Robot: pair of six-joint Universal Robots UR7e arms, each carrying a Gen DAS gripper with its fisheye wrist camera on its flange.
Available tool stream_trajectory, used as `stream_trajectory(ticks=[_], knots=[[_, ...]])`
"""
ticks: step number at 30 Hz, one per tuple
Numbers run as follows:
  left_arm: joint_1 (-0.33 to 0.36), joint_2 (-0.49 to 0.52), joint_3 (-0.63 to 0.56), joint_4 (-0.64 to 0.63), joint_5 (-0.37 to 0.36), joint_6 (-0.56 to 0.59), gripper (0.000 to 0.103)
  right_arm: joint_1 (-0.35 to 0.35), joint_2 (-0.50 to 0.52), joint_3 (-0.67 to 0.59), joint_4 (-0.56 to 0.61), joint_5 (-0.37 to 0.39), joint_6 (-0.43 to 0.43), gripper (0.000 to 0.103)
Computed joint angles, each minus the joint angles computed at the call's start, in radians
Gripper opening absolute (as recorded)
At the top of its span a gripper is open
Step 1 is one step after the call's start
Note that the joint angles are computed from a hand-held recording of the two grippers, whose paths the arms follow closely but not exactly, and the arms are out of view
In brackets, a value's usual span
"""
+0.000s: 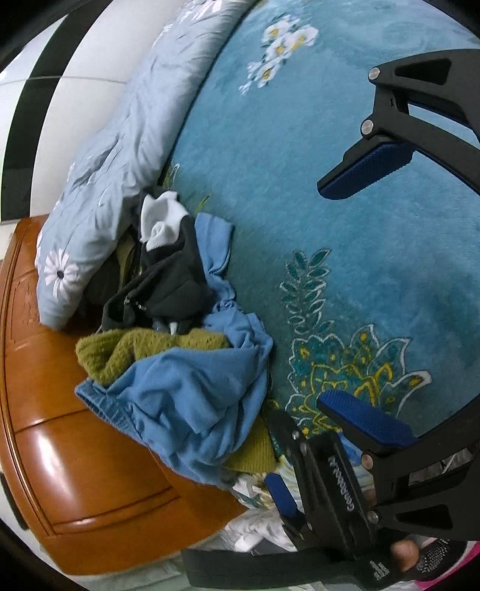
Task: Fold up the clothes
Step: 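Move both grippers toward the pile of clothes on the bed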
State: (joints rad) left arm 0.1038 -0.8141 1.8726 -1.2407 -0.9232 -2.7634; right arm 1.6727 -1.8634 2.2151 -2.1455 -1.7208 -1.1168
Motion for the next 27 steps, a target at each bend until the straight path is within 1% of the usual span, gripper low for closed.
stream_trajectory(ticks=[1, 2, 3, 5, 7, 9, 13, 16, 18, 21, 27], knots=[[-0.005, -0.006, 0.016, -0.009, -0.001, 0.005, 0.103, 0.002, 0.002, 0.005, -0.012, 0.000, 0.004, 0.103], [0.008, -0.016, 0.015, -0.005, -0.004, 0.035, 0.103, 0.006, 0.005, 0.011, -0.028, -0.003, 0.009, 0.103], [0.014, -0.021, 0.024, -0.017, -0.004, 0.044, 0.103, 0.001, -0.006, 0.020, -0.040, 0.018, -0.001, 0.103], [0.023, -0.008, -0.001, 0.021, 0.007, 0.047, 0.103, -0.024, -0.030, 0.029, -0.041, 0.083, -0.034, 0.103], [0.030, 0.011, -0.015, 0.039, 0.025, 0.020, 0.103, -0.055, -0.035, 0.018, -0.009, 0.141, -0.068, 0.103], [0.021, 0.025, -0.018, 0.057, 0.042, -0.025, 0.103, -0.071, -0.038, 0.013, 0.015, 0.161, -0.102, 0.103], [0.009, 0.023, 0.000, 0.064, 0.068, -0.053, 0.103, -0.068, -0.020, 0.002, 0.044, 0.141, -0.136, 0.103], [0.002, 0.020, 0.013, 0.061, 0.084, -0.063, 0.103, -0.071, -0.027, 0.006, 0.069, 0.130, -0.172, 0.103], [0.004, 0.020, 0.015, 0.051, 0.074, -0.047, 0.103, -0.072, -0.036, 0.017, 0.063, 0.126, -0.195, 0.103], [0.001, 0.035, -0.001, 0.092, 0.058, -0.069, 0.103, -0.082, -0.045, 0.025, 0.040, 0.133, -0.202, 0.103], [-0.007, 0.049, -0.029, 0.144, 0.044, -0.080, 0.103, -0.110, -0.069, 0.019, 0.048, 0.179, -0.217, 0.103]])
